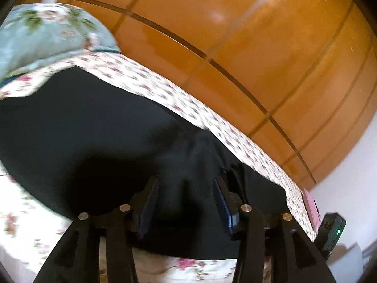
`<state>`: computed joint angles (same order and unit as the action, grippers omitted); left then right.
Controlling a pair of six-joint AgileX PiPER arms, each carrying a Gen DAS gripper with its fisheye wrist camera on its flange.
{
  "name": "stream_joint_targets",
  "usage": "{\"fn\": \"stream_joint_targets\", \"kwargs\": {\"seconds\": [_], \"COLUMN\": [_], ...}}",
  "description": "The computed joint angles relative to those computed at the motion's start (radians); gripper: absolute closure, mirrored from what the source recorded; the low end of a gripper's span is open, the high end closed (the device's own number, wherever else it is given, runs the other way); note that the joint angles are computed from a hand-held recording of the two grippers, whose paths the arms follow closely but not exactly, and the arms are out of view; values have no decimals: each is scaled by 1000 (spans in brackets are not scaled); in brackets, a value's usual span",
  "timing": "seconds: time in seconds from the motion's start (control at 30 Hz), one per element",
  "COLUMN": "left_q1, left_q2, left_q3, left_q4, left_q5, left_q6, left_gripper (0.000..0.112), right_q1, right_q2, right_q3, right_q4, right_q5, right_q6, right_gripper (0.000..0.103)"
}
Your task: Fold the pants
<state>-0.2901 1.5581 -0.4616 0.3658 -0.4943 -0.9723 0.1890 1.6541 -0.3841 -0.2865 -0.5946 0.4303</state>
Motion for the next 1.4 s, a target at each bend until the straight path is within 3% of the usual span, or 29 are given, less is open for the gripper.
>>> {"fn": "stream_joint_targets", "kwargs": {"seconds": [0.13,0.23,0.4,0.53,0.7,0.93,1.0,1.03,1.1,1.13,1.33,1.4], "left_q1": [23,73,202,268,447,527,550,550,515,502,318,250], "left_q2": [-86,-129,-154,-152,15,130,159,165,138,129,-97,-183], "left_q3": [88,142,257,302,259,209,188,177,135,116,119,93], "left_q4": [-218,-257,-188,-191,96,158,178,174,163,163,-74,-94], "left_q5": [0,0,-101,-113,-225,-391,-410,-404,-277,-237,-134,-98], "left_q6": [157,158,44,17,-204,-268,-315,-325,-345,-345,-97,-60], "left_gripper": [62,60,49,48,47,46,55,61,91,94,98,98], "right_q1": [7,13,19,22,36,34,40,41,38,35,-19,-75], "right_q2": [3,6,8,6,3,3,4,3,1,0,-7,-24], "right_q3": [11,16,23,21,21,19,17,16,14,12,-6,-1], "right_q4": [25,40,57,64,92,97,109,110,100,90,-49,-200], "right_q5": [-23,-37,-50,-45,-40,-36,-34,-32,-26,-22,4,-18], "right_q6": [-19,-32,-27,-22,-34,-33,-35,-33,-21,-12,101,233], "right_gripper": [77,77,77,77,77,77,77,77,77,77,76,68]}}
